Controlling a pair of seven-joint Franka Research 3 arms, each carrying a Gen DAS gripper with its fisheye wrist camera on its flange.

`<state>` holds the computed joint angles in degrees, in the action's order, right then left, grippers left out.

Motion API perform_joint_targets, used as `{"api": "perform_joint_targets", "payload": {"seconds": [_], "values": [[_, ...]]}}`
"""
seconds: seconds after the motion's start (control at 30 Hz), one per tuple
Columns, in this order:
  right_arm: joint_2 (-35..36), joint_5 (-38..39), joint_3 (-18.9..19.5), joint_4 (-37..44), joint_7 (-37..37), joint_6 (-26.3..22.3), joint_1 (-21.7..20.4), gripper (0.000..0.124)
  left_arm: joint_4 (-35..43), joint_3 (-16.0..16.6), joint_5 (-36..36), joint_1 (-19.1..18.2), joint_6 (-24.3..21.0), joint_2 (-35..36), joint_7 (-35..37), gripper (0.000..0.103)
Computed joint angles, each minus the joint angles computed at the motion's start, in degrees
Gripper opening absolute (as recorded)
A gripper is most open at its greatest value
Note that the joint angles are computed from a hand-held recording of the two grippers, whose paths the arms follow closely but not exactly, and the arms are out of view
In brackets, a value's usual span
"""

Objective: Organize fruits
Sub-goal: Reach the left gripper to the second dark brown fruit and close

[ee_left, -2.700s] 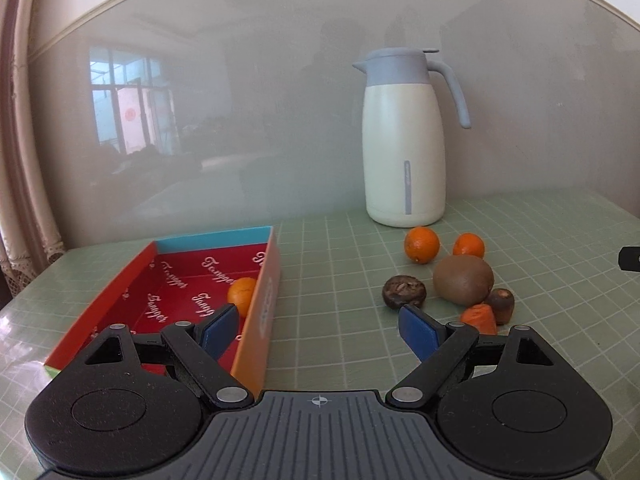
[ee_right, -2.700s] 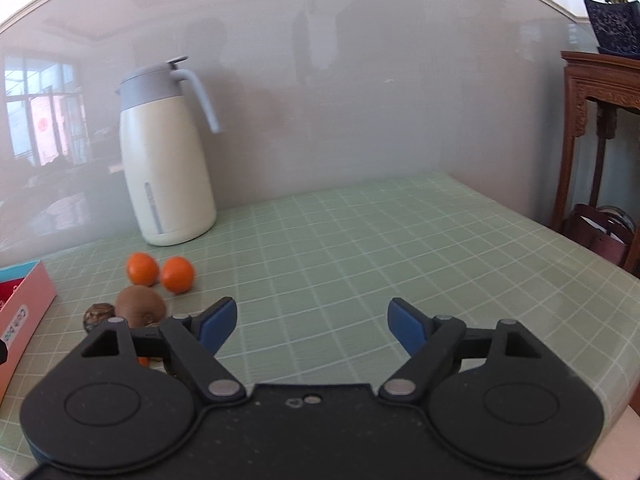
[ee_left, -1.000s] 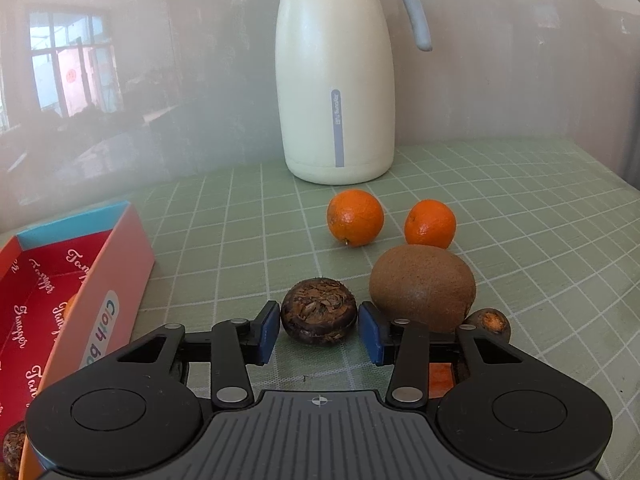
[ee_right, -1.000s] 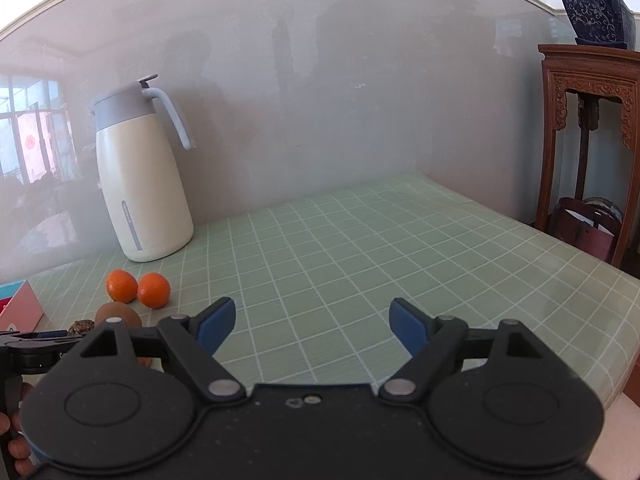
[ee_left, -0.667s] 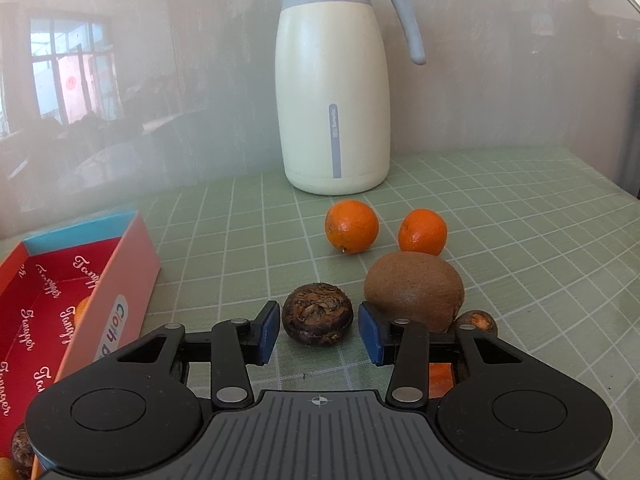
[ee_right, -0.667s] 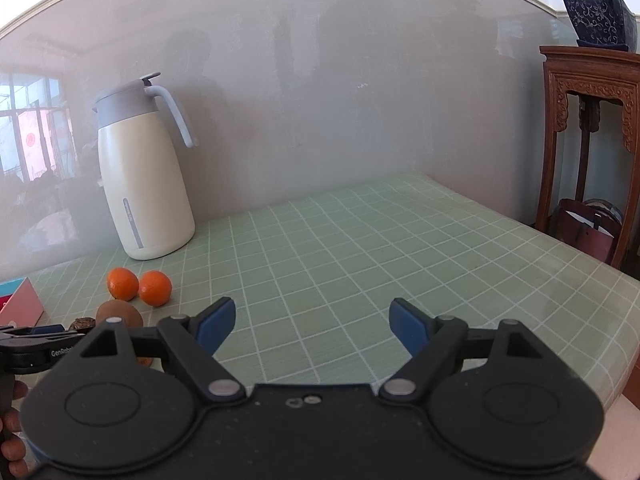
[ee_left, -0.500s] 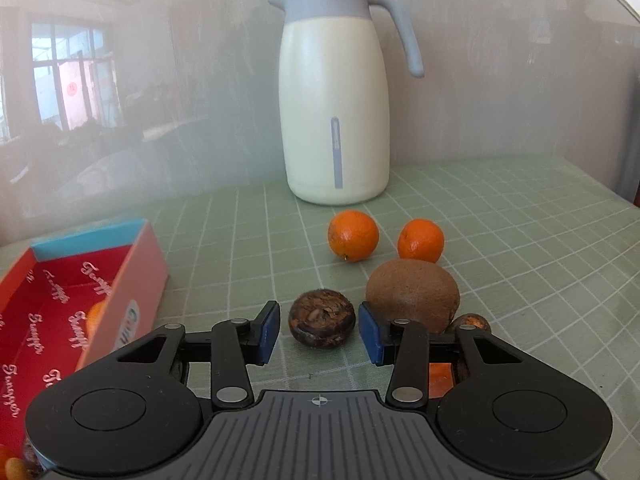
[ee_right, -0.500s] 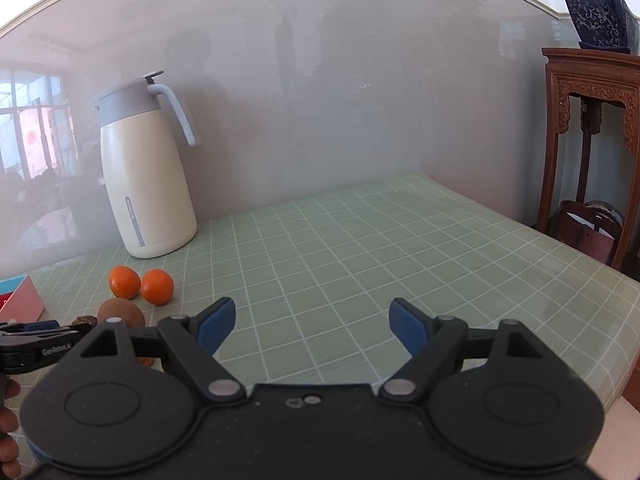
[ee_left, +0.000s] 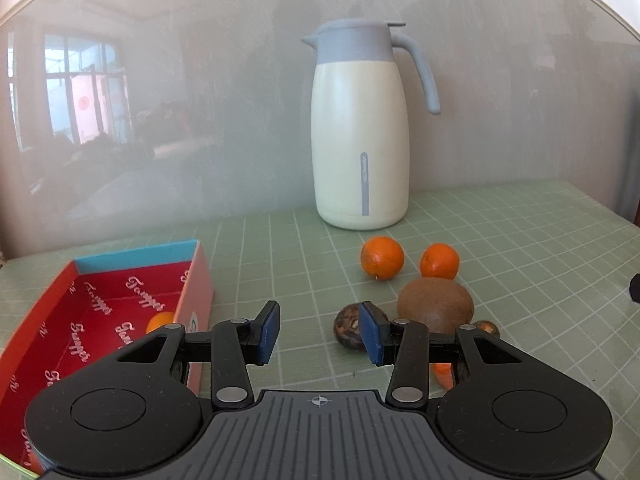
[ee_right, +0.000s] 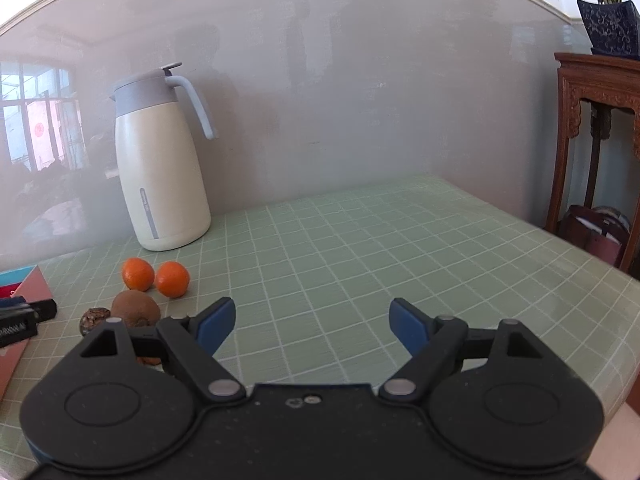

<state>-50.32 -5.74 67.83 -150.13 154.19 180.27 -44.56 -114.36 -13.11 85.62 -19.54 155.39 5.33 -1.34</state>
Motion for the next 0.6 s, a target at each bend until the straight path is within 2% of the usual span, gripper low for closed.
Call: {"api": "perform_joint_targets", "payload": {"seconds": [0.2,0.33,0.47,0.6], "values": [[0.6,-0.8,1.0,1.5,-1.7,0.7,-0.9,0.084,5.4,0.8,-9.0,-0.7,1.3,6.2,11.0,0.044],[-0.4,-0.1,0.9,1.2,-1.8,1.4,-1.0,0.084,7.8,2.3,-13.5,-1.3,4.3,8.6,13.9,0.044],[0.3,0.6,0.4,0.9,-2.7,2.6,-0.8,0.084,9.9,3.6,-16.0,-2.9,4.1,10.8,16.4,0.044],[-0.2,1.4,0.5,0.6,-3.2,3.2,-0.9,0.084,10.4,5.1,-15.0,-4.5,3.6,11.4,14.3,0.043]]}}
